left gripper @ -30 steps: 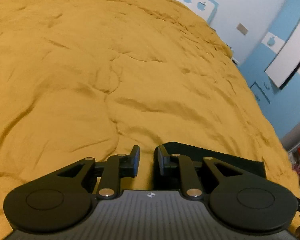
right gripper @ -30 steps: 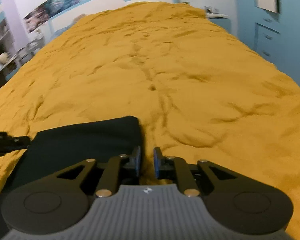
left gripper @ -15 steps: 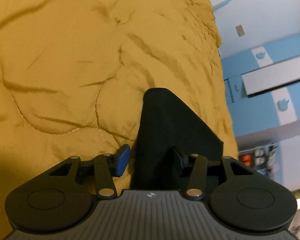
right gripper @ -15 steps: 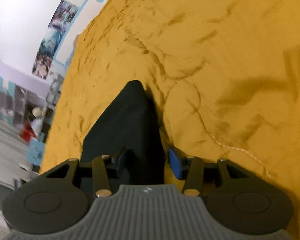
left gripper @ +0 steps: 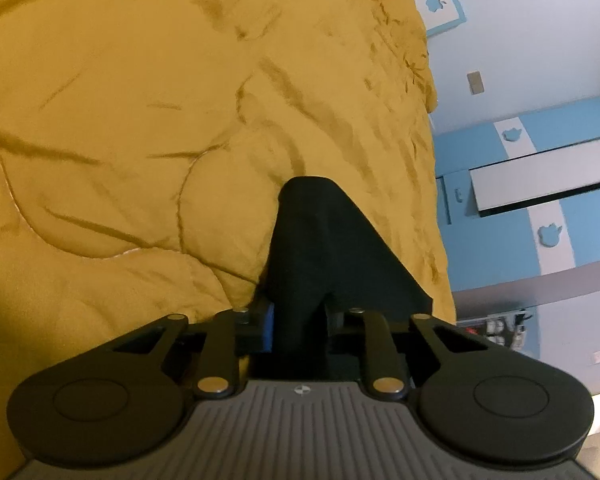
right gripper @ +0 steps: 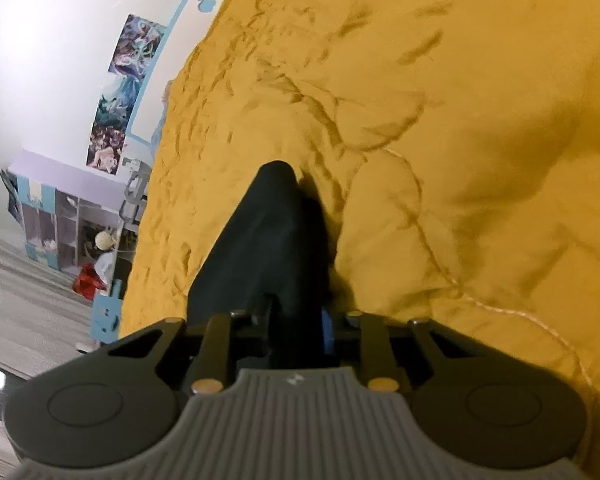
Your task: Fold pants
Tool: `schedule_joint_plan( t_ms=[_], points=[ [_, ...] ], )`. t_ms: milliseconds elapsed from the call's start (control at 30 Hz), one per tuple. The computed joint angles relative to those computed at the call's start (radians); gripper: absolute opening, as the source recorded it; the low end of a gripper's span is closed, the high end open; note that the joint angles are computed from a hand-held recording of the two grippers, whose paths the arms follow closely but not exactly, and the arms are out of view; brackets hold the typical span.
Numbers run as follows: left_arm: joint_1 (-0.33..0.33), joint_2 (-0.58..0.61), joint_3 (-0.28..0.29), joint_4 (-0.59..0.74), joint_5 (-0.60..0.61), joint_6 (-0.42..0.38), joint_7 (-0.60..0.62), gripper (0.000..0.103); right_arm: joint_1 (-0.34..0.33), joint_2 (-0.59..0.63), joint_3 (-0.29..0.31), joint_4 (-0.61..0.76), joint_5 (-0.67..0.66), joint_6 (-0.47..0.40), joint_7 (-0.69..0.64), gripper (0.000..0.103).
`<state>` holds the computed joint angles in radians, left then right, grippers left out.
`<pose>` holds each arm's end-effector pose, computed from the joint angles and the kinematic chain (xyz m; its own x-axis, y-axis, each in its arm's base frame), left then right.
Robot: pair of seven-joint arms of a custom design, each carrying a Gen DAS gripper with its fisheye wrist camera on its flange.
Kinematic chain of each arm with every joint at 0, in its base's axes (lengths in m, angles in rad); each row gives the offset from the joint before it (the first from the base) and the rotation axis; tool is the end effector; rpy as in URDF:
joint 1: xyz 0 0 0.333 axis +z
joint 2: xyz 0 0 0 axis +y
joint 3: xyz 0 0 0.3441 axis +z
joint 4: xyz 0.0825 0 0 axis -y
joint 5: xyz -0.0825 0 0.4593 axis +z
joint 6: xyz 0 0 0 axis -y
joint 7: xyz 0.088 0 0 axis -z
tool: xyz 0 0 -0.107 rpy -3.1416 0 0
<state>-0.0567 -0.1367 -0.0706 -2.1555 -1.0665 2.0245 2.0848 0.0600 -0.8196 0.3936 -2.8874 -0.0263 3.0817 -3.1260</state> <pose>0.5749 -0.1255 0.4802 -0.1899 -0.5977 0.7789 -0.9760 0.0290 -0.2158 0.3549 0.1712 0.4777 -0.4505 -0.4139 -0.7910 -0.3202 0.9020 -0.2896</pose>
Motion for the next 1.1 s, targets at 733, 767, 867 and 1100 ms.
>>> schedule_joint_plan(
  t_ms=[733, 767, 867, 1100],
  points=[
    [-0.050, -0.376, 0.124, -0.090, 0.071, -0.008, 0.064, 0.021, 0.059, -0.195, 0.065, 0.198, -0.143, -0.286, 0.081, 0.014],
    [-0.049, -0.396, 0.132, -0.093, 0.080, -0.016, 0.062, 0.021, 0.063, -0.203, 0.074, 0.207, -0.144, -0.290, 0.093, 0.014],
    [-0.043, -0.461, 0.164, -0.112, 0.106, -0.046, 0.061, 0.021, 0.084, -0.224, 0.104, 0.233, -0.144, -0.310, 0.128, 0.014],
    [-0.022, -0.563, 0.242, -0.149, 0.152, -0.139, 0.038, 0.021, 0.146, -0.238, 0.171, 0.302, -0.155, -0.389, 0.198, 0.014]
  ],
)
